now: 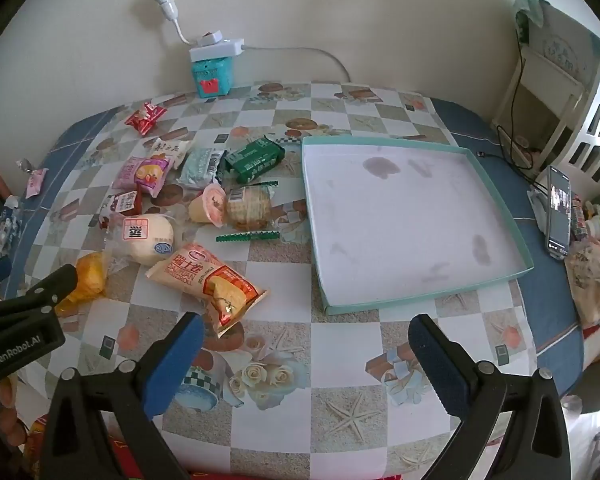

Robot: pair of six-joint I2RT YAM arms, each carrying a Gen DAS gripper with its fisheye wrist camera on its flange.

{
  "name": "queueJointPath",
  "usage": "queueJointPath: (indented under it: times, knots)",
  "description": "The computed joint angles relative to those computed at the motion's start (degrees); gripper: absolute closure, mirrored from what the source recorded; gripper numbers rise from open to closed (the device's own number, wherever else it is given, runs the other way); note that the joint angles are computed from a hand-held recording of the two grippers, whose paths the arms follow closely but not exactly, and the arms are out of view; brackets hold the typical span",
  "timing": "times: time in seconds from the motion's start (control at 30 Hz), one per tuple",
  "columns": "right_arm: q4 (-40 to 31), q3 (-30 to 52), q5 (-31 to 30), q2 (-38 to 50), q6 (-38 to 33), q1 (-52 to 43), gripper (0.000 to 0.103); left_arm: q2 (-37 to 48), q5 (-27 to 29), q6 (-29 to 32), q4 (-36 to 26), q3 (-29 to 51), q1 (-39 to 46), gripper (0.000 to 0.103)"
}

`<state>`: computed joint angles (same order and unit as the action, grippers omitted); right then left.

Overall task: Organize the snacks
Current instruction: 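Move both tools toward the snacks on the table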

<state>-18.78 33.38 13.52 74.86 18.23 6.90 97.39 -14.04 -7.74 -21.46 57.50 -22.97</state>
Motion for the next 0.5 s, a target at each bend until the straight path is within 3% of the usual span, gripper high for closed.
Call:
queueJointPath:
  times: [0.5]
  knots:
    - [-0.18,0.21,0.03,0.17,-0.07,-0.03,0.0,0.06,-0.03,0.19,0.36,-0.26,0.2,0.0]
